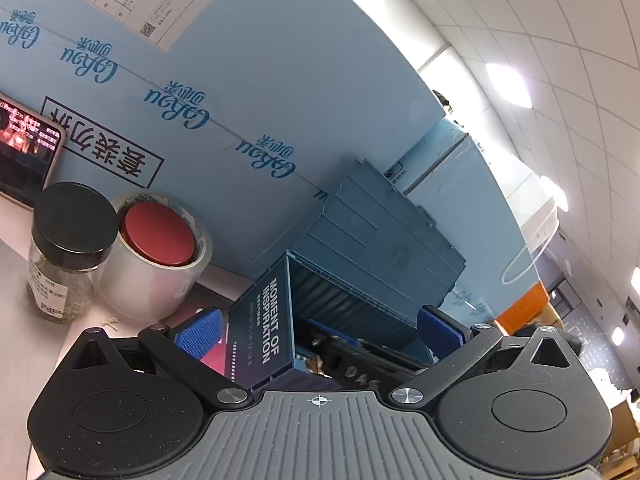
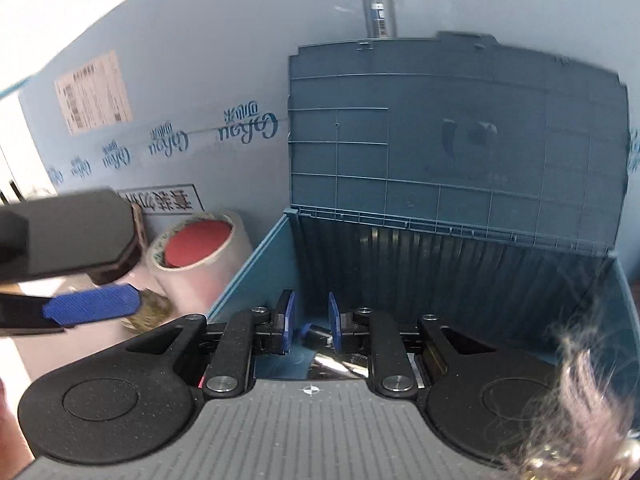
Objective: Organize rigid objects
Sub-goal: 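Lower the marker into the box and open the right gripper, then move the left tool from the box down toward the green-capped jar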
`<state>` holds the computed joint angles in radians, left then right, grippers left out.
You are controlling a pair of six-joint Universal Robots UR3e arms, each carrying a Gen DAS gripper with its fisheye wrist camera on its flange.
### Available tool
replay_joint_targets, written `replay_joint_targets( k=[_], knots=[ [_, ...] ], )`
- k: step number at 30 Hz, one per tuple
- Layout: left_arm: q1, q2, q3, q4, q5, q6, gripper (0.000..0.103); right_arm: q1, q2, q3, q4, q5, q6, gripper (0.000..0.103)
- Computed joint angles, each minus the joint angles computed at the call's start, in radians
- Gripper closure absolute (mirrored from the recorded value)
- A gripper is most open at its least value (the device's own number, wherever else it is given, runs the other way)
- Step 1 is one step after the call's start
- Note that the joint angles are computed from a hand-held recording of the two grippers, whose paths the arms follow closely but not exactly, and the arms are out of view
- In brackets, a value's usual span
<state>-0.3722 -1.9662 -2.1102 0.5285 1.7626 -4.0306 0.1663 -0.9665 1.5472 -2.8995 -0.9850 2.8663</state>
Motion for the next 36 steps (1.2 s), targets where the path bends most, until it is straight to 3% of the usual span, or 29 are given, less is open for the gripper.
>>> replay_joint_targets(
  k=[2,4,6,8,13,19,36],
  knots=[
    [-0.001,0.0,0.001,-0.001,0.001,0.001,0.0,-0.018,-0.021,0.029,-0.021,0.019,0.018,0.083],
    [-0.003,0.0,0.002,0.002,0.004,0.003,0.0,-0.028,-0.049,0.071,-0.062,0.018,0.044,0.058],
    [-0.006,0.0,-0.003,0.019,0.011,0.001,0.0,-0.037,-0.097,0.139,-0.112,-0.007,0.078,0.047],
    [-0.006,0.004,-0.015,0.044,0.015,-0.002,0.0,-0.049,-0.143,0.193,-0.133,-0.006,0.094,0.046],
    [-0.015,0.01,-0.027,0.092,0.027,0.004,0.0,-0.104,-0.254,0.341,-0.265,0.032,0.122,0.033],
    [-0.051,0.003,0.008,0.098,0.055,0.029,0.0,-0.207,-0.388,0.511,-0.384,0.133,0.117,0.024],
    [-0.175,-0.06,0.147,0.101,0.19,0.136,0.0,-0.565,-0.629,0.817,-0.421,0.406,0.087,0.013]
  ],
)
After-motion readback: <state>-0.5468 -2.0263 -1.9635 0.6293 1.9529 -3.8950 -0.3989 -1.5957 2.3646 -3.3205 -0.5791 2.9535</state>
